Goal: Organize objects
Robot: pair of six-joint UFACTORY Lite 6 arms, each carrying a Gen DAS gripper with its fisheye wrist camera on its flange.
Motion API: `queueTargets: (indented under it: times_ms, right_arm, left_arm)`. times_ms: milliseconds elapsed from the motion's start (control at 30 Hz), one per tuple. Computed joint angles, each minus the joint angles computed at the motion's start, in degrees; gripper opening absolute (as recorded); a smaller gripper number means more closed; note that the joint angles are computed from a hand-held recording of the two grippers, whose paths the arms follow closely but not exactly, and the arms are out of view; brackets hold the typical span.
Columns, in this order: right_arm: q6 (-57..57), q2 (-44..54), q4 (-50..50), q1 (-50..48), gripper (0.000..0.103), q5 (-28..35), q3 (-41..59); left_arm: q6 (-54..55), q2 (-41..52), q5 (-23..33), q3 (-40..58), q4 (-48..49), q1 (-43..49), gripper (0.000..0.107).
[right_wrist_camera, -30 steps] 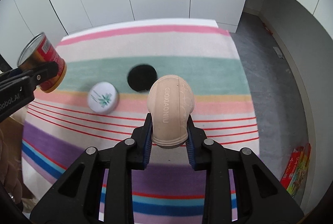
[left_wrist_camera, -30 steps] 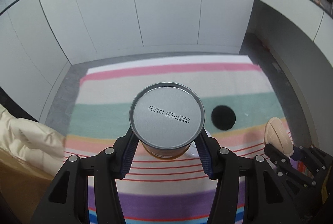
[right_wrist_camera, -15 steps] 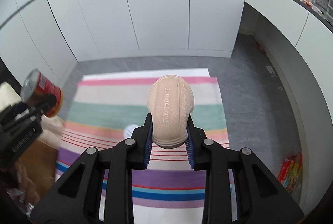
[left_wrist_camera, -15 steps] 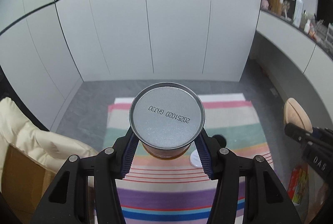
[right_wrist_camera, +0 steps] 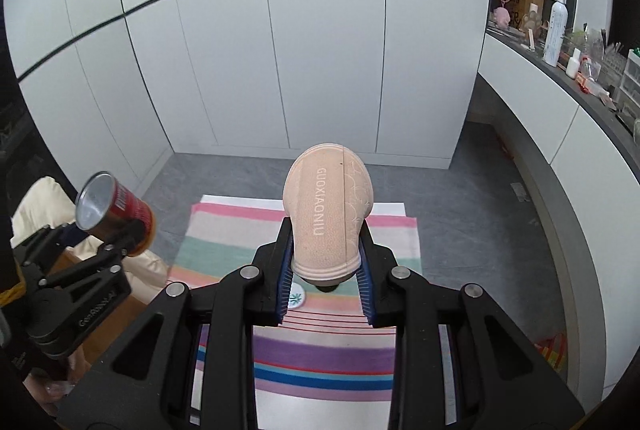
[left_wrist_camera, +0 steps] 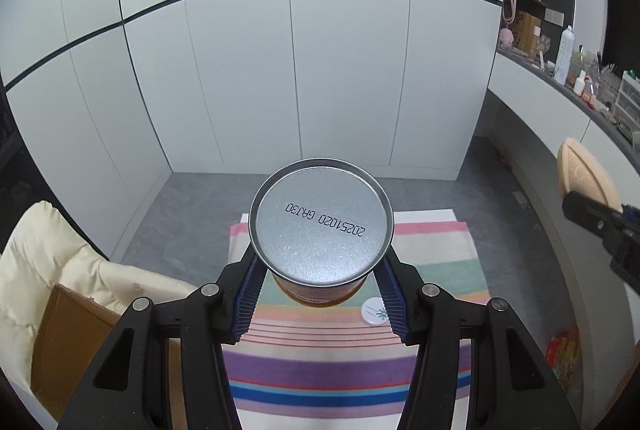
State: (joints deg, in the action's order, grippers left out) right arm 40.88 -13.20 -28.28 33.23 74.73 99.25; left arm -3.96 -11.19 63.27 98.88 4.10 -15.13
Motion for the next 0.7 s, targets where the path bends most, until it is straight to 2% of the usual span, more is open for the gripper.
queueTargets:
  times_ms: [100,167,533,700]
  right_arm:
    - [0.3,-0.4,1.0,0.9,0.029,1.2,0.9]
    - [1.3,-0.8,-0.2,2.2,0.029,2.0,0.5]
    - [1.8,-1.7,0.2,1.6,0.029,2.8,-0.7]
    - [5.3,-3.6,-1.6,5.1,0.029,7.0,-2.2]
  left_arm:
    - [0.7,-0.3,0.3,1.3,-1.2,-0.4,0.055]
    - [-1.5,-0.1,1.2,2.1,1.3,-2.6,0.055]
    - [0.6,-0.4,1.8,1.2,-1.5,0.3,0.055]
    - [0.9,-2.6,3.6,0.3,-1.0,-0.5,0.055]
